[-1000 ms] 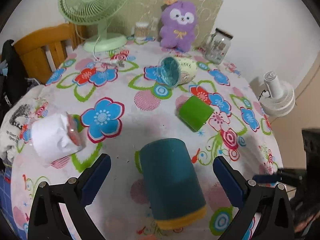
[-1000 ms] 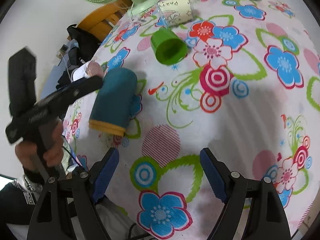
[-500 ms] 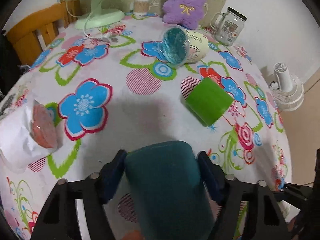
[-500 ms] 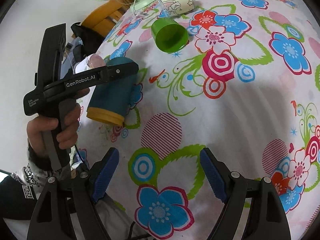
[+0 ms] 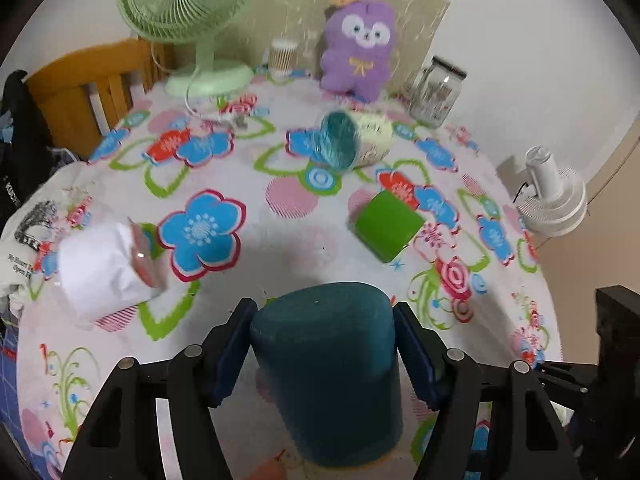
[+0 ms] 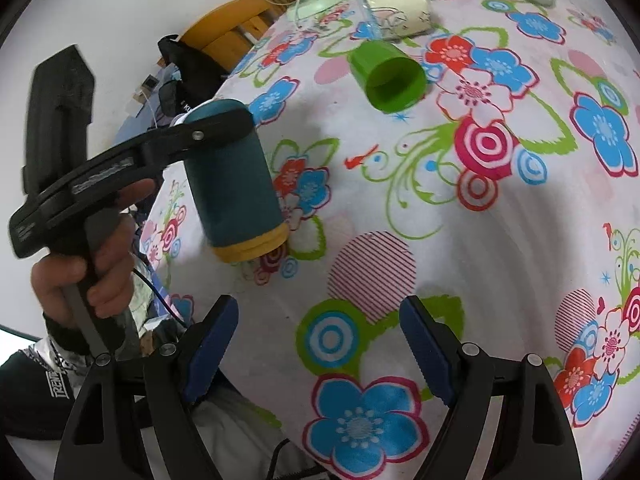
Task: Flip cup upside down
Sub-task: 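Grasp the teal cup with the left gripper while the right gripper releases it, then lower the teal cup rim-down onto the table with the left gripper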
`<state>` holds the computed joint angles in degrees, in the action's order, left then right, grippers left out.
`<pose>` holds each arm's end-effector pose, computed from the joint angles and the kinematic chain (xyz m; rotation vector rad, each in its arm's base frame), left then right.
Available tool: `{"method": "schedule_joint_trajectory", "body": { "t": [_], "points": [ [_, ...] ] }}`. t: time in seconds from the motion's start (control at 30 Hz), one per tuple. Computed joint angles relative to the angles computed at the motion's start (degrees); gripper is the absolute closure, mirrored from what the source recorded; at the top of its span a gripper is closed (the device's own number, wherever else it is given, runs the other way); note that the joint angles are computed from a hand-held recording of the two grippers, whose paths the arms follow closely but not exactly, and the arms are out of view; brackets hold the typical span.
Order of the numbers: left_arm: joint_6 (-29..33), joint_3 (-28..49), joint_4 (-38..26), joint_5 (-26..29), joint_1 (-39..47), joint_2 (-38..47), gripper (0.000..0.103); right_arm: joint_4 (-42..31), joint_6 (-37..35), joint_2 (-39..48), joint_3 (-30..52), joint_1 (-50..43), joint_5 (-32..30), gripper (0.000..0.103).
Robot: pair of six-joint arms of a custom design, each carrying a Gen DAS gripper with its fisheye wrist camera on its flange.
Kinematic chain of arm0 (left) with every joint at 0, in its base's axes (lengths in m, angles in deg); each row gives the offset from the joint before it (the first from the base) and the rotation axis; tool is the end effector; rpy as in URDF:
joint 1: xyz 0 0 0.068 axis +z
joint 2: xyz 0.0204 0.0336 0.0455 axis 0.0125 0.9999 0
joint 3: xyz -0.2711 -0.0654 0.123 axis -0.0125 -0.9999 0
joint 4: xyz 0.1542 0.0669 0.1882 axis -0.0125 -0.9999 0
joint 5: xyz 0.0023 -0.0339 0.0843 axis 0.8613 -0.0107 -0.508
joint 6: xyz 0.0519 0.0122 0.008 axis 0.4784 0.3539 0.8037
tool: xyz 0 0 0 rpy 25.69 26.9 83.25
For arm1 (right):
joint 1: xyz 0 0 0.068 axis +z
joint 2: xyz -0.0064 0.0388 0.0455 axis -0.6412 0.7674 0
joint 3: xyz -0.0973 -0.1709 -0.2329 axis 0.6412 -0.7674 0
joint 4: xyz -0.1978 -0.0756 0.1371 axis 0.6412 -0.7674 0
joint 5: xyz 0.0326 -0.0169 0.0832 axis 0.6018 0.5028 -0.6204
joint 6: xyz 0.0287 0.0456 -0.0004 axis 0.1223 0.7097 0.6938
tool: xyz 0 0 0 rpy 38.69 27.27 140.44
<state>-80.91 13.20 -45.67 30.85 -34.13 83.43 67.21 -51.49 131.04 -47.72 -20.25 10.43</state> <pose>0.3253 -0.2337 0.2245 0.6505 2.5343 -0.5017 0.2061 0.0849 0.1792 0.1224 2.7076 0.6786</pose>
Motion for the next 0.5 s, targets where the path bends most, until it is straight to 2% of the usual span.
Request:
{"method": "schedule_joint_trajectory", "body": {
  "t": [0.5],
  "points": [
    [2.2, -9.7, 3.7, -2.6, -0.1, -14.3, 0.035, -1.3, 4.2, -1.6, 2.5, 8.0, 6.2, 0.018]
  ]
}}
